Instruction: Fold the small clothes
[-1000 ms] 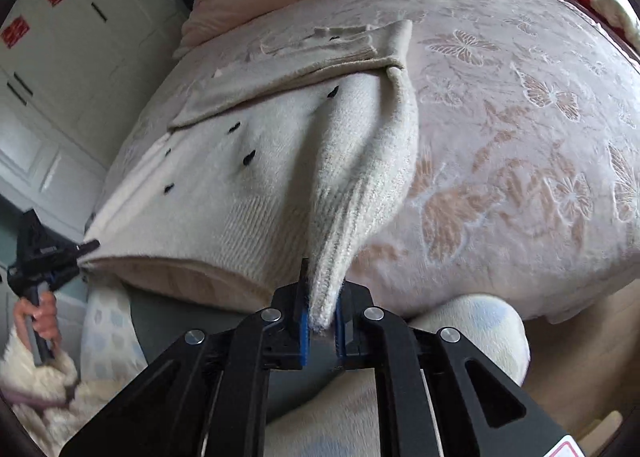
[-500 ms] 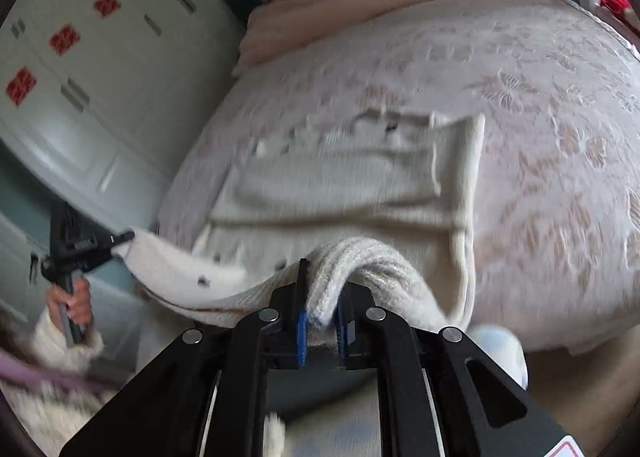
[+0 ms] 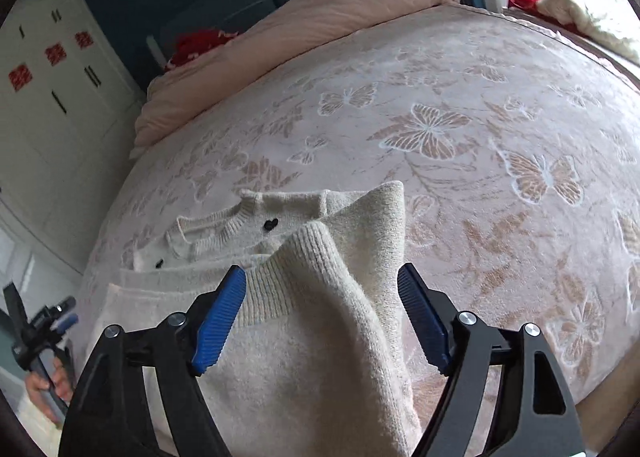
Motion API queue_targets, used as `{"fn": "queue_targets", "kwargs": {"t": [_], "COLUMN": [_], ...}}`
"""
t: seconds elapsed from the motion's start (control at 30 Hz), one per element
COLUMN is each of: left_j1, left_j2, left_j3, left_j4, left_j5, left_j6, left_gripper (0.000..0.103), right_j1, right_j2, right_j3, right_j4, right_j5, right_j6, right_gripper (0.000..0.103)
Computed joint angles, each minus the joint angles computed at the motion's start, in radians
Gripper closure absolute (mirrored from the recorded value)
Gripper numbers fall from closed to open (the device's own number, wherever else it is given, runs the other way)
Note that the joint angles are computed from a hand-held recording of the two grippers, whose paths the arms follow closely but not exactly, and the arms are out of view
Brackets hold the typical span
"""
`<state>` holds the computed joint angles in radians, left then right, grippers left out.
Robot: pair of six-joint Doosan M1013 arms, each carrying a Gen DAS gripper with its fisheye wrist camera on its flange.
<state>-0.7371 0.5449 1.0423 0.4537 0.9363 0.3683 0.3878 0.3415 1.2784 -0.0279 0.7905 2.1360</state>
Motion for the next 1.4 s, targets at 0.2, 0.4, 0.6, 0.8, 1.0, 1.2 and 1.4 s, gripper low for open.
{"fn": "queue_targets", "kwargs": {"t": [0.2, 0.4, 0.6, 0.8, 1.0, 1.2, 1.4], "left_j1": [0.041, 0.040, 0.020, 0.054, 0.083, 0.023, -0.006], "left_j2": [0.066, 0.084, 0.025, 0.176, 0.295, 0.192, 0.318], "left_j3": [-0.062, -0.104, -0.133, -0.407, -0.472, -0.353, -0.539], "left_j4": [-0.193, -0.258, -0.140, -0.117, -0.178, -0.028, -0.148], "left_j5": [0.031, 0.076, 0.013, 0.186, 0.308, 0.229, 0.309], "left_j6": [0.081, 0.183, 0.163, 0.214, 0.194, 0.150, 0.307], "left_gripper": [0.036, 0.096, 0.096, 0.095, 0.091, 0.065, 0.061], "right_j1": [0.000, 0.005, 0.015, -0.030, -0.053, -0.001, 0.046], "right_j2": [0.114, 0.100, 0.014, 0.112, 0.212, 0.101, 0.263], "right_j3": [-0.117, -0.103, -0.099, -0.231, -0.275, -0.158, -0.324], "right_j4": [-0.003, 0.042, -0.015, -0.027, -0.028, -0.006, 0.053], "right_j5": [0.150, 0.137, -0.012, 0.038, 0.180, -0.013, 0.256], "right_j6": [-0.060, -0.090, -0.065, -0.039, 0.055, -0.003, -0.129], "right_gripper": [0.026, 0.095, 0.095, 0.093, 0.087, 0.084, 0.089]}}
